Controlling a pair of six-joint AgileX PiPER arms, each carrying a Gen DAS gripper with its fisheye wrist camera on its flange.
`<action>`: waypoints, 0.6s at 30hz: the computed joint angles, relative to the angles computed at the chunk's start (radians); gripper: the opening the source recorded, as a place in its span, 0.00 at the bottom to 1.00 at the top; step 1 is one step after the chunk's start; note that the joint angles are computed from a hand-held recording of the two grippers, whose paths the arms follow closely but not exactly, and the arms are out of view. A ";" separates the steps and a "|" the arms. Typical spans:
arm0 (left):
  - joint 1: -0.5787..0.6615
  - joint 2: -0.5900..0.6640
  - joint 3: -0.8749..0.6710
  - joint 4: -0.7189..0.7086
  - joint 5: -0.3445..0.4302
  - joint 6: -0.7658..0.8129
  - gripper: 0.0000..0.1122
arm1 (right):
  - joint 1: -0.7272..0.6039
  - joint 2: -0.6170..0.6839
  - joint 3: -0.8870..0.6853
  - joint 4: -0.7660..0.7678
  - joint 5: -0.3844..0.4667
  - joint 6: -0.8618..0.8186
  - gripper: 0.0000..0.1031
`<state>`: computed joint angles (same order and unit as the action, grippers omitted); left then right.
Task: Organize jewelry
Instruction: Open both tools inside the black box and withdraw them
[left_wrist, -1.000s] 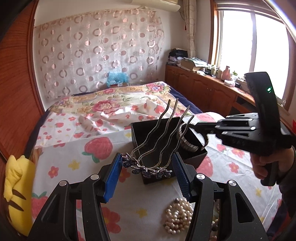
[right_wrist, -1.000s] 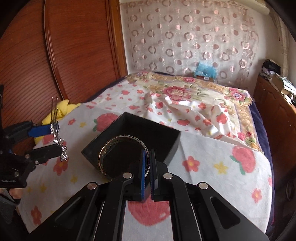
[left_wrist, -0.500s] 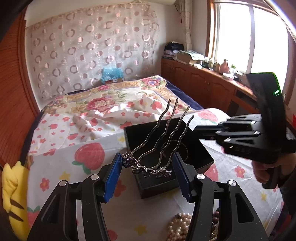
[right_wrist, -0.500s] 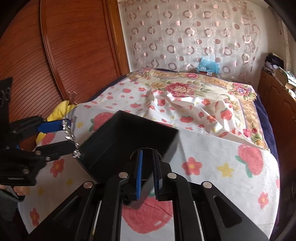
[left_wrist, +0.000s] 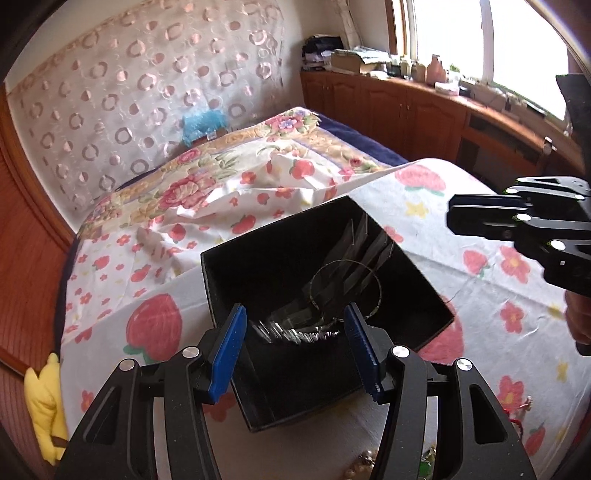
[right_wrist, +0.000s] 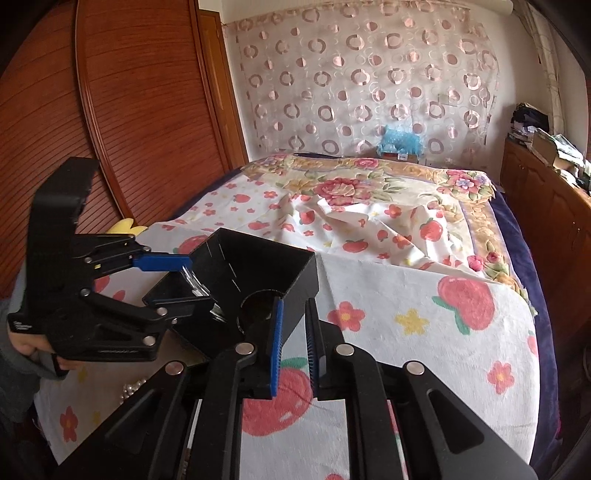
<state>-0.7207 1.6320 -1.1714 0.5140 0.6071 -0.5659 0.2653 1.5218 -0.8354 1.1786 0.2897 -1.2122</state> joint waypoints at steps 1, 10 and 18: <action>0.000 0.002 -0.003 -0.003 0.003 0.005 0.48 | -0.007 -0.003 0.009 0.027 0.001 -0.030 0.13; 0.001 -0.061 0.055 0.032 -0.032 -0.072 0.53 | -0.020 -0.035 0.084 0.144 -0.008 -0.145 0.13; -0.045 -0.263 0.231 0.162 -0.058 -0.295 0.54 | 0.007 -0.098 0.174 0.242 -0.034 -0.219 0.13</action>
